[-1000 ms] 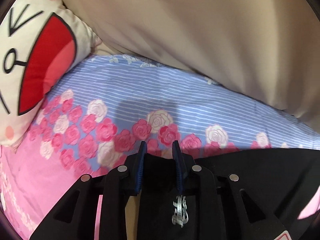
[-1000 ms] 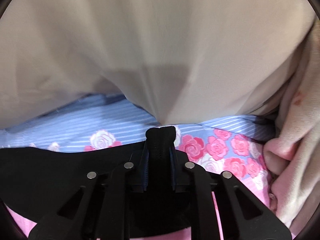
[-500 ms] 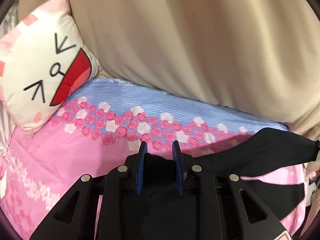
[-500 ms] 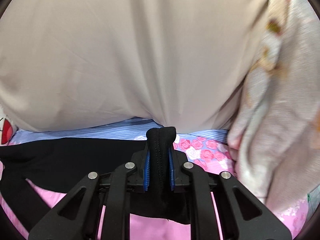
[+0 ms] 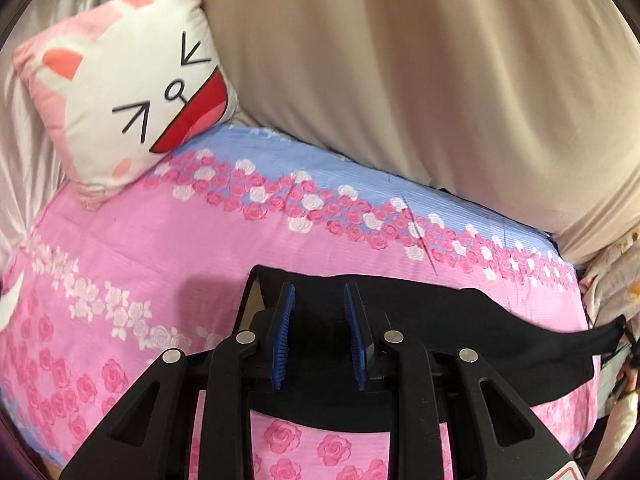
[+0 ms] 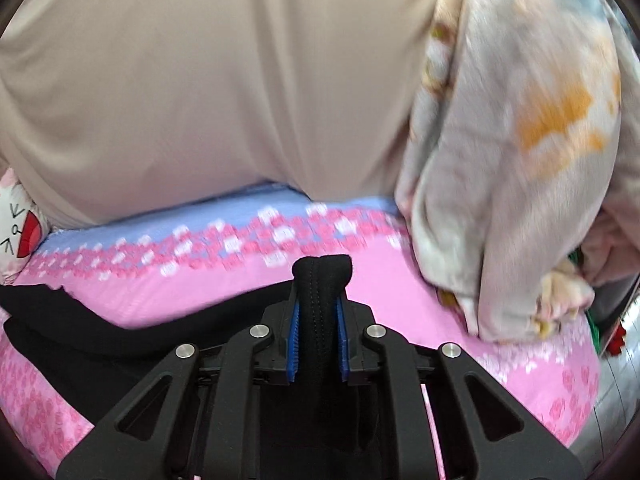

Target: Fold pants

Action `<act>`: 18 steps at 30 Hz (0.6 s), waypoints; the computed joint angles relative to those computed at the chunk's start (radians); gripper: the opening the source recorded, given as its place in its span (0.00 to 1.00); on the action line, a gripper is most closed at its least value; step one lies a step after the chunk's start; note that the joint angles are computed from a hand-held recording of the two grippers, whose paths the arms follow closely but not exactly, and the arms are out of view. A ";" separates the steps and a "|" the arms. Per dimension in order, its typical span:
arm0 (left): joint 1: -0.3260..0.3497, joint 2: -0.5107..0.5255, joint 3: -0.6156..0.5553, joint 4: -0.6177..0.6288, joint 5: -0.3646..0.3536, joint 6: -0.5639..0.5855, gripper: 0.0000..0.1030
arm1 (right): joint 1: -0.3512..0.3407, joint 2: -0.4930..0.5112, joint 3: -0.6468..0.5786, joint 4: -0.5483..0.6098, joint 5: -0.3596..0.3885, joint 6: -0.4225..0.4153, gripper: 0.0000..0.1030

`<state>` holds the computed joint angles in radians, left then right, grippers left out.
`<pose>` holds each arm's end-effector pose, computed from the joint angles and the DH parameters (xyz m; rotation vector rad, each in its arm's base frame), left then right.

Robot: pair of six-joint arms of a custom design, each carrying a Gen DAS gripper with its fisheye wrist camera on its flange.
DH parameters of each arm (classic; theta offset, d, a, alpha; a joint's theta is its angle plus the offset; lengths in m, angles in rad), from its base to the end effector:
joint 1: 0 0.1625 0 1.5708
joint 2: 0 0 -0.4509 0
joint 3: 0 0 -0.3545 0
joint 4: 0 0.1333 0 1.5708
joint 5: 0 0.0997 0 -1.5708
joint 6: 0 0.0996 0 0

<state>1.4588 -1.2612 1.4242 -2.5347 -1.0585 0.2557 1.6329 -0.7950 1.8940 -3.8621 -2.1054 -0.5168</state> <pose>0.1118 -0.6354 0.5456 0.1781 2.4215 -0.9736 0.1192 -0.5871 0.2296 0.2235 -2.1062 1.2480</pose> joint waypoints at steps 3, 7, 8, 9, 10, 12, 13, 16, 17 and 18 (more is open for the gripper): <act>0.002 0.039 -0.056 0.032 0.012 -0.019 0.22 | 0.009 0.043 -0.128 0.090 -0.045 0.003 0.13; -0.009 0.043 -0.071 0.026 0.011 -0.015 0.22 | 0.051 0.051 -0.155 -0.042 0.064 -0.073 0.13; -0.010 0.023 -0.049 0.016 0.007 -0.010 0.22 | 0.058 0.039 -0.112 -0.137 0.140 -0.101 0.13; -0.011 0.006 -0.028 0.008 0.006 -0.003 0.22 | 0.063 0.038 -0.073 -0.227 0.175 -0.148 0.13; -0.011 -0.020 0.009 -0.011 0.015 0.012 0.22 | 0.068 0.046 -0.045 -0.303 0.169 -0.207 0.14; 0.000 -0.061 0.076 -0.038 0.034 0.024 0.07 | 0.029 0.032 0.061 -0.341 0.148 -0.207 0.16; 0.012 -0.077 0.108 -0.049 0.057 0.030 0.00 | 0.004 0.027 0.096 -0.331 0.131 -0.183 0.17; 0.089 -0.090 0.153 -0.008 0.053 0.004 0.00 | -0.120 0.014 0.200 -0.165 0.038 -0.024 0.26; 0.105 -0.083 0.158 0.006 0.076 -0.016 0.00 | -0.156 0.026 0.228 -0.139 -0.006 0.017 0.26; 0.128 -0.073 0.161 0.032 0.113 -0.041 0.00 | -0.176 0.032 0.253 -0.155 -0.012 0.029 0.30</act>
